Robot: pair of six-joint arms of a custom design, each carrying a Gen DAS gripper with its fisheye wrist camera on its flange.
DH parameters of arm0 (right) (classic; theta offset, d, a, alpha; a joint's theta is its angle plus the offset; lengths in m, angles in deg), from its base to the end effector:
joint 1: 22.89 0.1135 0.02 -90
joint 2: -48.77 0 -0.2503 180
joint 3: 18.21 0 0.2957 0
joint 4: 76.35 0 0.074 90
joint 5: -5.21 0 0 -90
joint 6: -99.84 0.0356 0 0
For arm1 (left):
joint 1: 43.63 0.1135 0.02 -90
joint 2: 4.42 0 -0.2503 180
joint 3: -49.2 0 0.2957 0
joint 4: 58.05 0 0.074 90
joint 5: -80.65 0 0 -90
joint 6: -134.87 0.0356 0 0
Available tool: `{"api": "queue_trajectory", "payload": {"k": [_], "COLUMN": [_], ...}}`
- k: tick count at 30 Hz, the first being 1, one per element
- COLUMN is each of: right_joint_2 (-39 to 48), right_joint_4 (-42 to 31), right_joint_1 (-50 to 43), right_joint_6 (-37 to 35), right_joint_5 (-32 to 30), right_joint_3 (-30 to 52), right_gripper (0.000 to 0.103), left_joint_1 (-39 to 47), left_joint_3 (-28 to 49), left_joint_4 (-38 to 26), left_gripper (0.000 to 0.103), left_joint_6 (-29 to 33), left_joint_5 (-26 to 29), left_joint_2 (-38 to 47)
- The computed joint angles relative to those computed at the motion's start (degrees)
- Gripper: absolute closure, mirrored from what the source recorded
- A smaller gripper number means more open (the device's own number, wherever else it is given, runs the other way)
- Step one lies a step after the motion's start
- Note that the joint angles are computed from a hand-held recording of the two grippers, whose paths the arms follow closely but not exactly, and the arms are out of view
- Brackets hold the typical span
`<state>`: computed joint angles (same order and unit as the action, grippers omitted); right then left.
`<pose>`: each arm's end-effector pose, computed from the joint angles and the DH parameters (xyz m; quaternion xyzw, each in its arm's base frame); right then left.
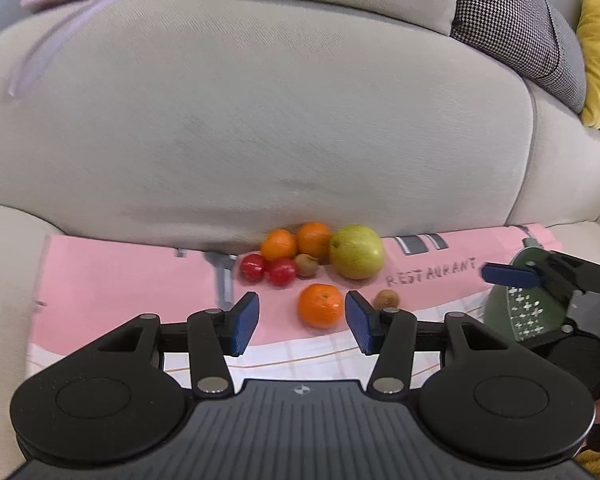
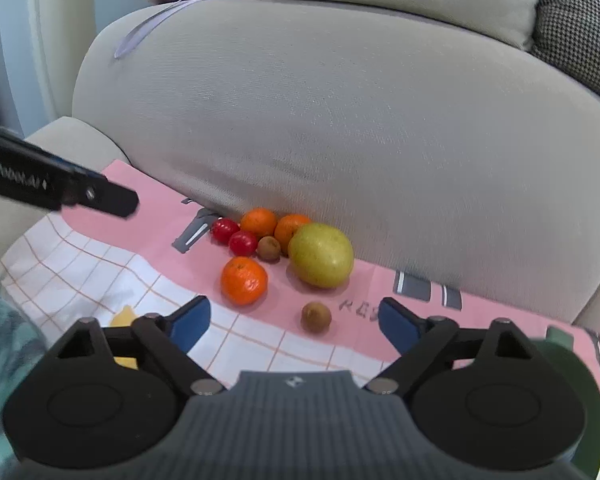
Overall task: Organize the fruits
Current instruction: 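Lift both tools from the colander and move back toward the fruit pile, then grasp another orange with the left tool while the right tool grasps a green pear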
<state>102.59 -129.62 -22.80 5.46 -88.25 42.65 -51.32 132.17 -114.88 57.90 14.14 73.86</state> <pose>0.2415 0.0025 0.2727 -0.0474 0.9264 0.0140 0.3734 0.3245 -0.0581 0.2986 0.2315 0.8991 -0.1775 0.3262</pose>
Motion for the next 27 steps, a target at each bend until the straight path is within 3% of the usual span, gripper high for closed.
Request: {"api": "queue_trajectory", "payload": {"k": [5,10,15,27], "right_joint_2": [4.0,8.6,12.8,19.1], "right_joint_4": [4.2,6.7,8.5,12.0], "right_joint_1": [0.7,0.2,-1.2,-1.4], "right_joint_6": [-3.4,-9.5,-12.2,-14.3], "right_joint_5": [1.4,1.5,1.1,3.1], "right_joint_3": [-0.4,-0.2,0.2,1.9], "right_gripper": [0.039,0.048,0.048,0.048], "left_joint_1": [-1.5,-3.4,-5.9,-6.8], "left_joint_3": [-0.9,-0.1,1.0,8.5], "left_joint_4": [2.1,3.6,5.5,4.0], "left_gripper": [0.045,0.046,0.046,0.046], "left_joint_6": [-1.9,-4.2,-4.7,-6.8], "left_joint_5": [1.9,0.8,-2.0,-2.4], "left_joint_2": [3.6,8.8,13.4,23.0]}}
